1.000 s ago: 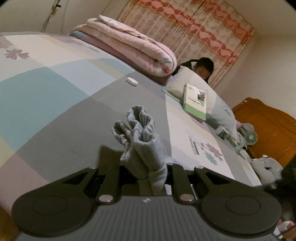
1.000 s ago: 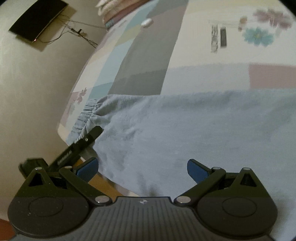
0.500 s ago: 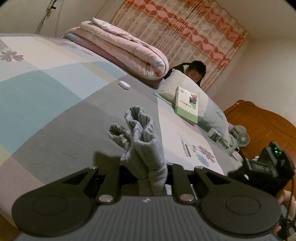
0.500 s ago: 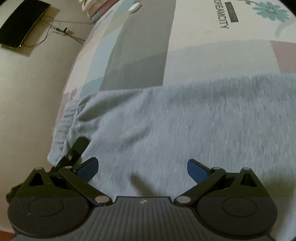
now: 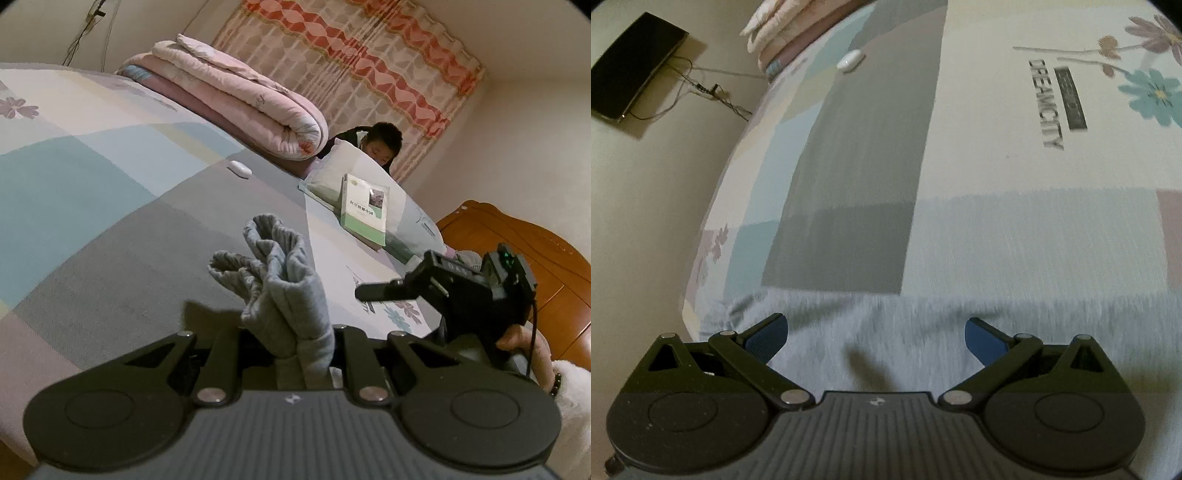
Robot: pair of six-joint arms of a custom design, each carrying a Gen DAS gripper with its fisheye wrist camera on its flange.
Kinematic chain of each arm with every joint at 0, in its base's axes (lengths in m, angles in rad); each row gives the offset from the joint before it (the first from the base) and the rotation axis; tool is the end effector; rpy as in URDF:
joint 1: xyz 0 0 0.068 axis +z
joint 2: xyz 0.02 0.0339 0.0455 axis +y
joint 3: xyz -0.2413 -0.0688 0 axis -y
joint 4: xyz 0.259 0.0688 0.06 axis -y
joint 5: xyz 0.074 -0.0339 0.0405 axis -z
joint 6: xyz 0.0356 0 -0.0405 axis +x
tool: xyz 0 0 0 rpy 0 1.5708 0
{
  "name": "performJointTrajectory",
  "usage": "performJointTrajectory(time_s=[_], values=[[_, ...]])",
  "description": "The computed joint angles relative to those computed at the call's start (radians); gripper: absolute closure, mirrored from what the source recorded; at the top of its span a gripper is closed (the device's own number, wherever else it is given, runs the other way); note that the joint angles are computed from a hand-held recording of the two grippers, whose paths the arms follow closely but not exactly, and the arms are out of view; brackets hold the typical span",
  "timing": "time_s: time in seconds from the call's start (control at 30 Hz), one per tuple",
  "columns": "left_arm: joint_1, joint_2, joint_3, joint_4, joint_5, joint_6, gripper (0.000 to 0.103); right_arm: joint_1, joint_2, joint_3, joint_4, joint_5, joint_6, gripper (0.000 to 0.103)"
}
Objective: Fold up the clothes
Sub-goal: 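Lift the gripped cuff end up with the left tool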
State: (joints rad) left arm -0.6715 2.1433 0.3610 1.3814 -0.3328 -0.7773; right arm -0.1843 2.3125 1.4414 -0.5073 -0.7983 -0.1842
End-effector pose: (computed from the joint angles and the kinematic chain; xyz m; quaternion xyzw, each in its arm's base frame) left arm 0.2062 -0.1490 0.0085 -0.1348 0.8162 -0.2574 0.4993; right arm 0.4123 -0.0509 0.0349 -0.0373 0.9171 0.3641 0.1579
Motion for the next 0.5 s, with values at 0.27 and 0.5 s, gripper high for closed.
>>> performJointTrajectory(time_s=[0.27, 0.5], values=[[-0.001, -0.015, 0.002, -0.022, -0.005, -0.005, 0.088, -0.020, -0.122, -0.131, 0.025, 0.013, -0.017, 0.000], [-0.004, -0.020, 0.009, -0.039, -0.009, -0.011, 0.088, -0.044, -0.216, -0.278, -0.073, 0.036, -0.128, 0.000]])
